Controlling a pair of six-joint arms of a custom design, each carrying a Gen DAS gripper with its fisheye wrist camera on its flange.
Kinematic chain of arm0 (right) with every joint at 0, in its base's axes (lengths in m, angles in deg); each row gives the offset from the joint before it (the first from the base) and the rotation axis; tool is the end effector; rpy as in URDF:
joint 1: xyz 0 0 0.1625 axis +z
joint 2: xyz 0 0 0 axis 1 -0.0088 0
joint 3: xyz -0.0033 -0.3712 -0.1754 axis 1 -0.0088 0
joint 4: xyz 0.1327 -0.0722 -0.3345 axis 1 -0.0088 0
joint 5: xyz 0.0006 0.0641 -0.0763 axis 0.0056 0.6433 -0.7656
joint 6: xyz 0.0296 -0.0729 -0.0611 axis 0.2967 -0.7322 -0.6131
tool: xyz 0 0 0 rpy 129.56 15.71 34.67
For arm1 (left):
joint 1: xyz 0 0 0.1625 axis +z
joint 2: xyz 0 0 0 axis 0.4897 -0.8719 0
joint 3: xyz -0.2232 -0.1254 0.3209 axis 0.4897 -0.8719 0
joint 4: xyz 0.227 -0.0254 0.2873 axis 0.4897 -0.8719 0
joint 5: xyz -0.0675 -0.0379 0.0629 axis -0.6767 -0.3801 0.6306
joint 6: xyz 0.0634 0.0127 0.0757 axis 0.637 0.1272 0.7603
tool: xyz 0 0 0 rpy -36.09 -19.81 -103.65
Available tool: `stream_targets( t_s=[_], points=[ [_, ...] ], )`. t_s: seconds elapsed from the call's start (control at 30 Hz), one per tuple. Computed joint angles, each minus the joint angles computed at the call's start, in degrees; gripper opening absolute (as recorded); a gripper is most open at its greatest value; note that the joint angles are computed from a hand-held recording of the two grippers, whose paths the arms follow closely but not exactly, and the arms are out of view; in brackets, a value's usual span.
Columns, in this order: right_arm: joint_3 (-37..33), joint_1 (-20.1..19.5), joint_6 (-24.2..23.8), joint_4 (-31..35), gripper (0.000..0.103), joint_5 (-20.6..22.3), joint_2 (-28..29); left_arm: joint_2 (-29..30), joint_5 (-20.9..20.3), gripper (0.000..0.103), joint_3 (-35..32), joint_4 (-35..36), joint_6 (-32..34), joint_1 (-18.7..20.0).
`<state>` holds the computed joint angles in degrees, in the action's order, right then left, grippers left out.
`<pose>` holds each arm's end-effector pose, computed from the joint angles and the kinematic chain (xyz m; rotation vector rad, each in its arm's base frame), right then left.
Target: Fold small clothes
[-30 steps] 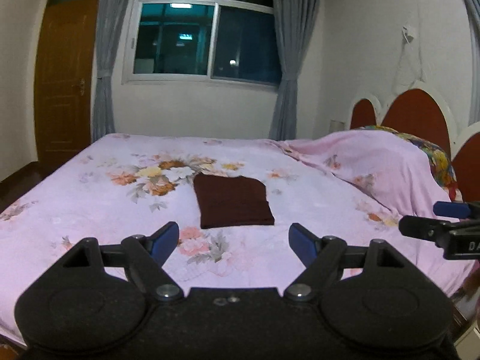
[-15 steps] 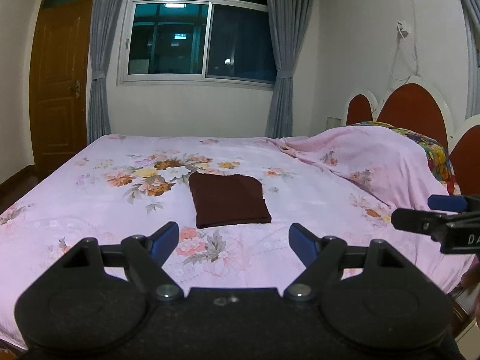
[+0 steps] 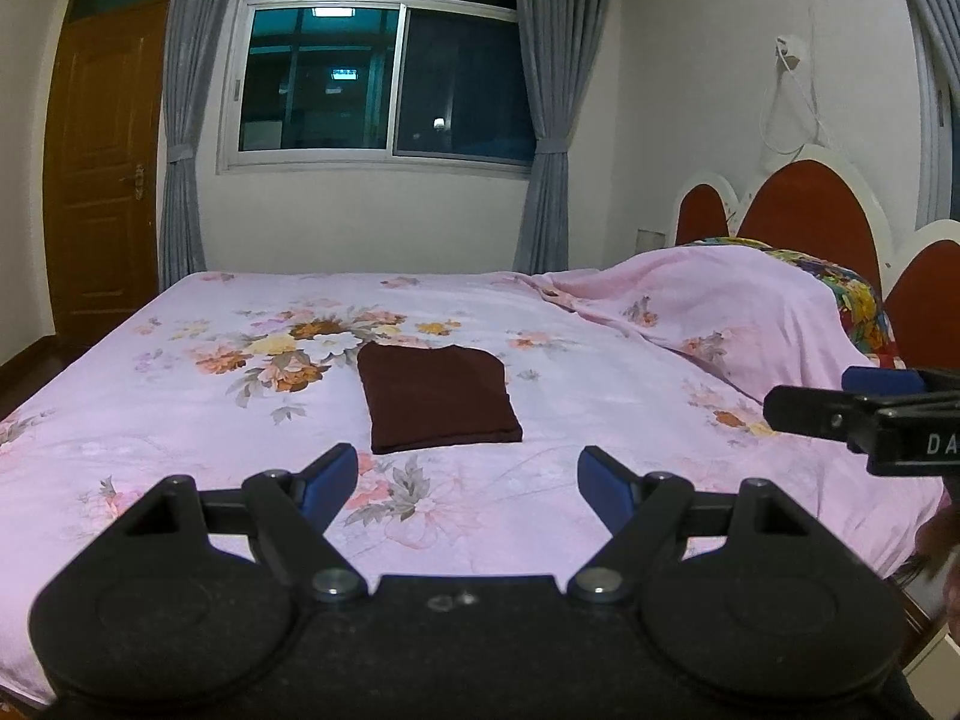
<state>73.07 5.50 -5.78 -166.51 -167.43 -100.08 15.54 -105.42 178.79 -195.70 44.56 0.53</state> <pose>0.1637 -0.4436 0.3378 0.8533 -2.2249 1.3730 -0.3634 -0.4646 0.1092 0.6437 2.1113 -1.3527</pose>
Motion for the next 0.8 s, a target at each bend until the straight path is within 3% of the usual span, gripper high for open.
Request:
stream_targets(
  t_s=[0.13,0.33,0.5,0.8],
  points=[
    [0.01,-0.09,0.10,0.26,0.103,-0.15,-0.12,0.72,0.56,0.080,0.12,-4.80,2.96,0.09],
    [-0.14,-0.03,0.31,0.61,0.103,-0.29,-0.51,0.53,1.14,0.081,0.21,-5.73,4.41,-0.10],
    [-0.18,-0.16,0.05,0.92,0.103,-0.42,-0.57,-0.66,-2.30,0.080,1.30,-6.15,2.69,0.62],
    [-0.14,-0.13,0.03,0.49,0.103,-0.69,-0.45,-0.47,-4.11,0.081,1.34,-7.03,3.74,0.49]
  ],
)
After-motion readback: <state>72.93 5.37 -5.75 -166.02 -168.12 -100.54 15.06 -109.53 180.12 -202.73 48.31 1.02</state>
